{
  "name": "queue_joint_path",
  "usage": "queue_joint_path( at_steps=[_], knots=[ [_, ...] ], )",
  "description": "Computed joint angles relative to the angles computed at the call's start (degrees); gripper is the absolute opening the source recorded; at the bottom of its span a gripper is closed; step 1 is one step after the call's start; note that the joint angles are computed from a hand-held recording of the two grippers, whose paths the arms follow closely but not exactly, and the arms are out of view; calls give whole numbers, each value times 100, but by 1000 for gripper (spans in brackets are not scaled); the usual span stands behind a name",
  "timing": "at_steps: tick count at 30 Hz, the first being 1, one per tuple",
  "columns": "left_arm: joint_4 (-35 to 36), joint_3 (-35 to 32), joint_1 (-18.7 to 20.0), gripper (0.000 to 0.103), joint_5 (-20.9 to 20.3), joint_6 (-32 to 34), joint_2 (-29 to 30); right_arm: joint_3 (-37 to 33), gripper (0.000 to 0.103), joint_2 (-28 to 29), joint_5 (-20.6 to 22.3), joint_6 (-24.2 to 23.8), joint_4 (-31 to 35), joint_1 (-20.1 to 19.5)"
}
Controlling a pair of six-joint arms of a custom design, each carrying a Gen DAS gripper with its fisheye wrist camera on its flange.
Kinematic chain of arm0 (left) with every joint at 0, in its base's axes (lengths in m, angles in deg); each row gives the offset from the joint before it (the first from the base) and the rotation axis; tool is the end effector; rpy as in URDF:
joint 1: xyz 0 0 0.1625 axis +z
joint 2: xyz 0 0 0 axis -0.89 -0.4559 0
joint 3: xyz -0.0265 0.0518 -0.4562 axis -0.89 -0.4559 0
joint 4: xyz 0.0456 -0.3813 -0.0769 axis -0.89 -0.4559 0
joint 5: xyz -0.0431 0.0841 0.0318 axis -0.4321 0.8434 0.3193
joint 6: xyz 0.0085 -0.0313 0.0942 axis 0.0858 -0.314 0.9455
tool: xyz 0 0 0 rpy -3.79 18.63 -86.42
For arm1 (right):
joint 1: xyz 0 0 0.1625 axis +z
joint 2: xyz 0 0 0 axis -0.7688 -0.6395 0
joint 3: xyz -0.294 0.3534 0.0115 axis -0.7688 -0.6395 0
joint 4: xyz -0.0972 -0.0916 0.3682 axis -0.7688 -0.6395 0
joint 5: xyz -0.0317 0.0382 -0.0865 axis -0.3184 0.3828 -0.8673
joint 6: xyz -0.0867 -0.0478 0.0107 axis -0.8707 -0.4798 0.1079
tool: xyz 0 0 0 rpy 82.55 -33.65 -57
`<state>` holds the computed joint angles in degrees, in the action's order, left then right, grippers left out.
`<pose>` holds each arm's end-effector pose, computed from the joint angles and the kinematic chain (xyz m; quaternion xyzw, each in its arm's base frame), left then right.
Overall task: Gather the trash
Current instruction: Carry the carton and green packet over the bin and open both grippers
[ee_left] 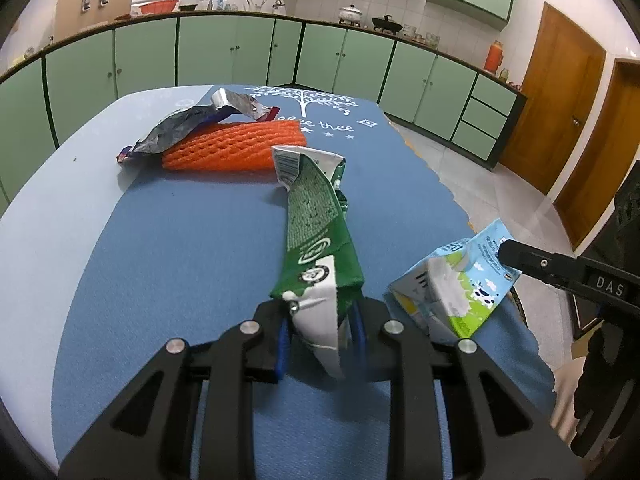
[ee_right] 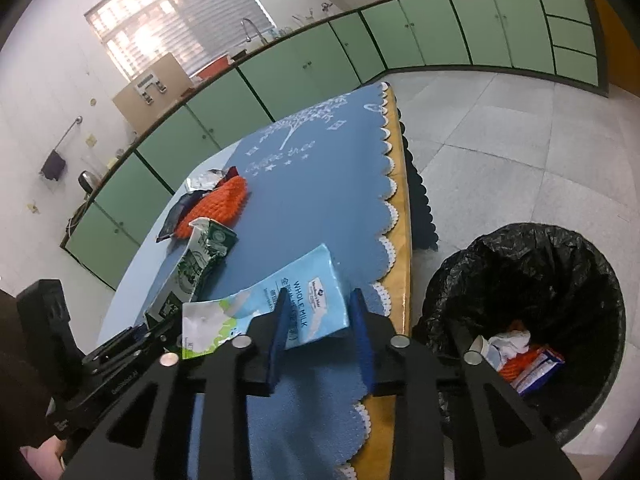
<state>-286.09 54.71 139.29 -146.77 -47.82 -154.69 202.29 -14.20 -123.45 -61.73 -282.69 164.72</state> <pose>0.0801 -0.4438 0.2668 0.1652 0.8846 -0.3543 0.2545 0.3101 -0.4456 -0.0995 0.1350 -0.9310 0.3227 0.1039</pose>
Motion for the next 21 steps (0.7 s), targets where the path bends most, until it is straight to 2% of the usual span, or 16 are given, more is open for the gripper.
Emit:
queue_joint_path(
  at_steps=[4,13,16,21],
  knots=[
    [-93,38,-49,23,-29,19,-66,178,16,-115,424,-112,-320,-39],
    [-303,183,-396,23,-129,48,-269,254,15,-260,27,-457,-670,235],
    [-262,162,-525,22,-260,52,-260,421,15,-376,-193,-469,-987,242],
    [-270,126,-856,22,-570,-52,46,723,15,-586,-1014,-623,-1558,267]
  ],
)
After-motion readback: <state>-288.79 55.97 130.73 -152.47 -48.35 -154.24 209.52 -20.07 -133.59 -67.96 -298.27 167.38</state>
